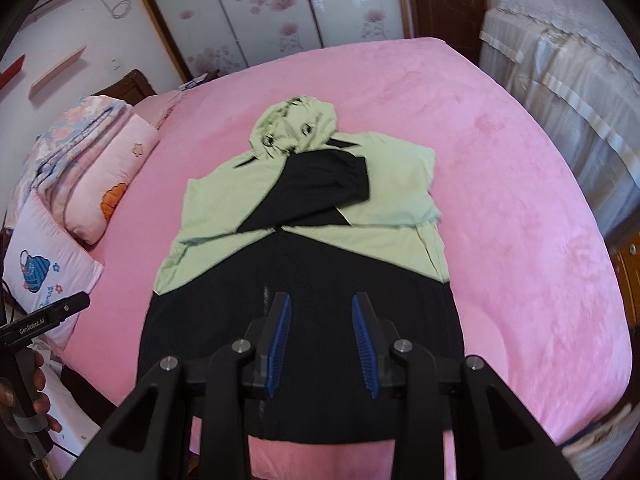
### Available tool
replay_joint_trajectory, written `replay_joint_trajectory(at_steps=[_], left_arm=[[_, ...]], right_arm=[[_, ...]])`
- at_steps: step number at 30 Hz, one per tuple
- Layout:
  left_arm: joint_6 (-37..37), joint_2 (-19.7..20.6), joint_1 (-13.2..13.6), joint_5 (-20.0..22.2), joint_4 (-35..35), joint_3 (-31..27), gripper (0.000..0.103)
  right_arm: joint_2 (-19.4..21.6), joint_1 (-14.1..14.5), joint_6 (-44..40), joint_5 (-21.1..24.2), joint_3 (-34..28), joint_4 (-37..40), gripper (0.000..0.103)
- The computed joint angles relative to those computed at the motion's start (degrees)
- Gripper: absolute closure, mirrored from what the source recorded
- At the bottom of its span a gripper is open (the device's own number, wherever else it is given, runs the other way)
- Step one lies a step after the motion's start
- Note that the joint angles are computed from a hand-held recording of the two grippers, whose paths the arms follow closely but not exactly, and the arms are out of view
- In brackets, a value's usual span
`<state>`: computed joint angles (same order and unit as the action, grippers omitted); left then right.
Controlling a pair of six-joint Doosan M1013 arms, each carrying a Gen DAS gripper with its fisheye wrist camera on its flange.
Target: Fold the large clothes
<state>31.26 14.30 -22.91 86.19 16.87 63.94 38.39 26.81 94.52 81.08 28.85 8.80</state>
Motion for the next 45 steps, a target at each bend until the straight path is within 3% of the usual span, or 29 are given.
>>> replay_joint_trajectory(at_steps=[4, 9, 18, 22, 26, 32, 36, 39, 45], left_arm=[[-0.43, -3.24, 1.23, -3.79, -4.05, 7.84, 0.024], [-4.08, -6.43, 3.83, -8.86, -10.75, 17.33, 0.024], [-3.17, -7.58, 7.07, -14.11, -17.25, 27.14, 0.024], [-2.09, -7.96, 7.78, -16.38, -18.36, 29.55, 0.024], [-1.41, -8.81, 8.46, -19.84, -19.85, 31.69, 0.024], [0.45, -10.62, 9.00, -23.91, -21.32, 35.09, 0.021], [1.57, -10.33, 8.71, -23.90, -21.59, 35.21, 0.015], [2.54, -9.86, 8.35, -23.16, -21.35, 34.58, 0.014], [3.70, -9.70, 7.55, -22.17, -21.06, 33.84, 0.013]], right_arm=[[-3.55, -0.83, 2.43, -1.98, 8.79, 0.30, 0.071], [-6.64, -1.90, 3.80, -4.29, 17.98, -1.57, 0.057], [-7.79, -5.31, 3.09, -7.51, 25.93, -3.03, 0.057], [-7.83, -7.19, 3.03, -8.94, 28.01, -1.84, 0.057], [-6.95, -8.79, 0.89, -7.19, 28.88, 2.60, 0.057], [-6.27, -8.87, -0.61, -7.50, 29.92, 3.76, 0.056], [-6.09, -9.05, -1.78, -7.16, 30.00, 5.81, 0.059], [-5.97, -9.31, -4.71, -5.71, 29.37, 7.63, 0.071], [-5.00, -9.46, -5.22, -3.90, 27.97, 7.72, 0.070]])
